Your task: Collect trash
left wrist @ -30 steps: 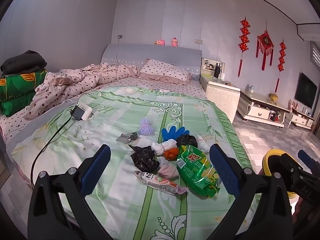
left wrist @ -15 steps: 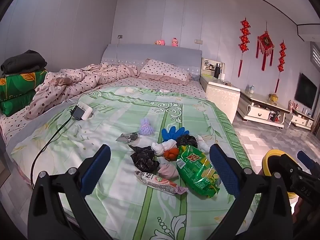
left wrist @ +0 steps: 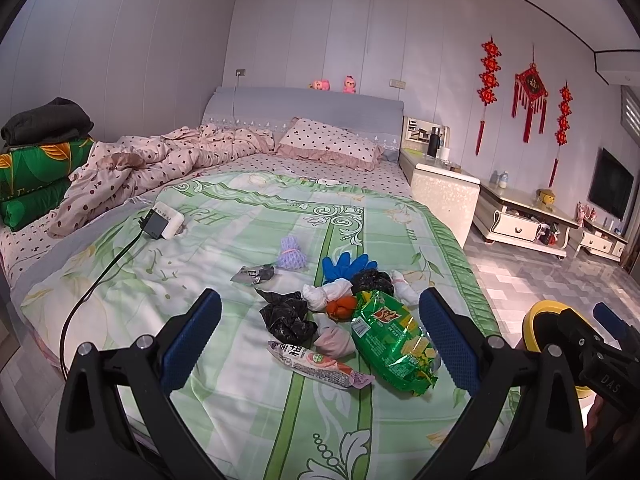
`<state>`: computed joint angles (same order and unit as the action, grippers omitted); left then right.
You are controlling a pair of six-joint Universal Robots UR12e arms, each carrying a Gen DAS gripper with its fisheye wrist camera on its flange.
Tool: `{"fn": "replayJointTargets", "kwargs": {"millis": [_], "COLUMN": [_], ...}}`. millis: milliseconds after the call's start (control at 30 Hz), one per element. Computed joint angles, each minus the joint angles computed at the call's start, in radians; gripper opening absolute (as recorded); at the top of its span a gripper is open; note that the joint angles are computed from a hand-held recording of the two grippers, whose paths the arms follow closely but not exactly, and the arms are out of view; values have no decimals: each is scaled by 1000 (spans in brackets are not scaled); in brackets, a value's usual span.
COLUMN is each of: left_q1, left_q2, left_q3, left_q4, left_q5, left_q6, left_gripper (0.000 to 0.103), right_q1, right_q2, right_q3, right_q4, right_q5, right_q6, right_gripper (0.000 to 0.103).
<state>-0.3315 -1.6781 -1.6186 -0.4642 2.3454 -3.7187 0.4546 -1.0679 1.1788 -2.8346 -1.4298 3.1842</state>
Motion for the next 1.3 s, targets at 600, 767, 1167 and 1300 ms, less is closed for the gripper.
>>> {"fn": "replayJointTargets", "kwargs": {"millis": [600,767,1167,1300], "left_q1": [-2,-3,-4,-3], "left_q2": [-6,-4,-6,-4], "left_q3": [-1,-6,-7,-6], "left_q4": [3,6,5,3], "left_q5": [-3,-2,-2,-5], "left_q6": [-8,-9,-14,-14], "left_gripper": [95,95,95,95], "right_q1": [-1,-1,-1,-1], "right_q2": [4,4,5,4], "right_q3": [-4,-4,-5,-5], "right_q4": [2,3,5,6], "right_q5": [1,1,1,1], "right_q6": [0,1,1,2], "right_gripper": [95,95,95,95]}}
